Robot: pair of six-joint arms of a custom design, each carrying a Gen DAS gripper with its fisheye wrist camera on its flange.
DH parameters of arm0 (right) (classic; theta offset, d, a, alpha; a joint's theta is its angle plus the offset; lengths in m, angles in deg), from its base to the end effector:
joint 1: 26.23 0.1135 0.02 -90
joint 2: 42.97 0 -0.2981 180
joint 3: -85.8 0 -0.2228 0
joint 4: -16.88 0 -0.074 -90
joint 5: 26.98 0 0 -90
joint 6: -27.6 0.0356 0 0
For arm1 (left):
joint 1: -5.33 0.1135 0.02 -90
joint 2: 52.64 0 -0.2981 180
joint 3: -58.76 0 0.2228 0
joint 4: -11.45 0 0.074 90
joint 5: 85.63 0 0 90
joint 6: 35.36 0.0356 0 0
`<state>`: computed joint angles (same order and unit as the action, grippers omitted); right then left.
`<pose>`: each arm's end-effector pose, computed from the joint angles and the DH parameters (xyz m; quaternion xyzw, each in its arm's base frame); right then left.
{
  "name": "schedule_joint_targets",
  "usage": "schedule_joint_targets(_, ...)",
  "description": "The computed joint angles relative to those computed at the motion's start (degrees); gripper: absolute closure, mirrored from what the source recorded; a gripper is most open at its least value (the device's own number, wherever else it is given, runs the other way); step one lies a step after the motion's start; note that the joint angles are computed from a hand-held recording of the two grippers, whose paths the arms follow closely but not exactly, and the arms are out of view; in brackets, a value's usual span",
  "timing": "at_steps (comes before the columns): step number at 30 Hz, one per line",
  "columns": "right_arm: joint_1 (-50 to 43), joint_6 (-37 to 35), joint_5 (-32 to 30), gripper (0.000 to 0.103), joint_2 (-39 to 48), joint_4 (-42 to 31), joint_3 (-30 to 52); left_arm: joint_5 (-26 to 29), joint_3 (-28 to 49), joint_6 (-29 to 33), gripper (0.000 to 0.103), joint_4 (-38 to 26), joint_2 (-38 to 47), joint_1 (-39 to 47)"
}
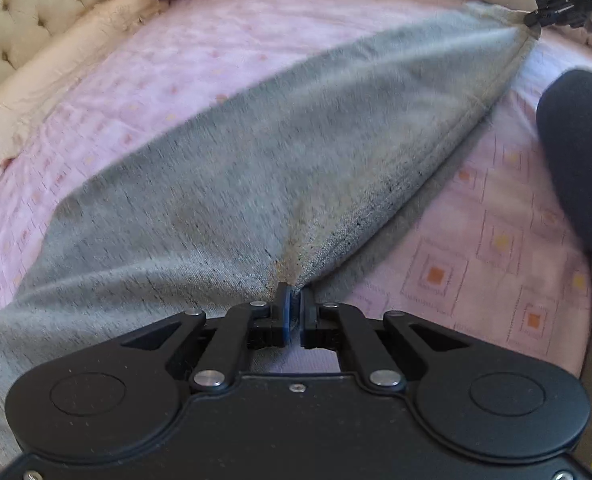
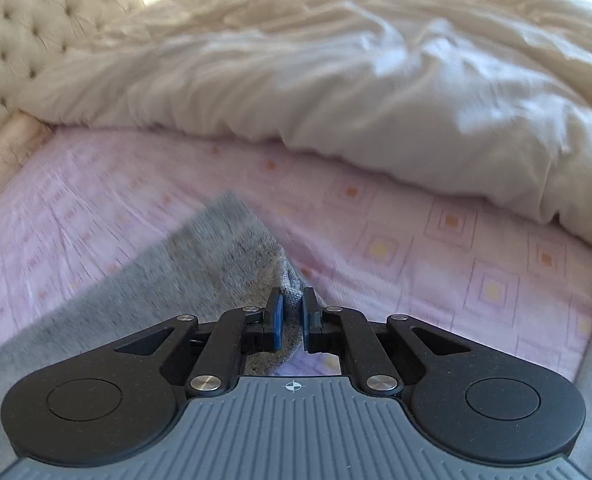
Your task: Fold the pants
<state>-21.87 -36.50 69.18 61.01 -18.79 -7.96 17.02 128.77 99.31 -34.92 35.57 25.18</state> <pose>0.3687 0.0243 0.2470 0.1937 0.9282 0.0326 0.3159 0.2557 0.0840 0.2437 0.2320 0.9417 0.0259 0.2424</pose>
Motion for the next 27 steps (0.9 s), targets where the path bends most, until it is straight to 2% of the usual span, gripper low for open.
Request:
schedule_joint_targets(2,0.42,0.89,0.83,0.089,0.03,-0.36,0.05,-1.69,-0.58,-1.33,0.09,0.77,0.9,-0.57)
schedule_joint_targets(4,1.07,2.3,2.07,0.086,-1.08,-1.04,0.45,-0.89,1.18,-2.99,0.084,-1.49,1.05,0.19)
schedule_joint_targets(7,2.95,1.53,5.07,0.084,-3.38,-1.68,1.42,1.93,7.04,-4.89,0.078,-9.8,1.78,3.0)
schedule_joint_targets(10,5.83,-1.84,6.96,0.083,-6.11,-1.0,2.23,6.76,14.94,-5.23,0.077,-19.7,4.03,8.26)
schedule_joint_targets(13,10.39,-5.47,5.67,0.083,-7.75,-0.85,4.09,8.98,20.96,-8.37,0.071,-23.82,6.32,13.78)
schedule_joint_targets(15,14.46,-8.01,4.07,0.083,-7.92,-1.32,5.7,7.73,23.93,-12.21,0.065,-23.56,8.1,16.88)
schedule_joint_targets(19,23.86,-12.9,0.46,0.083,-5.77,-2.42,9.8,1.11,29.16,-19.34,0.066,-21.06,13.16,22.23)
schedule_joint_targets(22,30.74,-16.13,-2.62,0.083,-2.21,-3.46,14.47,-2.53,32.77,-21.36,0.066,-20.82,16.87,25.51)
schedule_joint_targets(27,41.29,-24.09,-6.02,0.082,6.01,-3.27,22.18,-6.44,33.48,-23.22,0.067,-18.23,19.3,29.32)
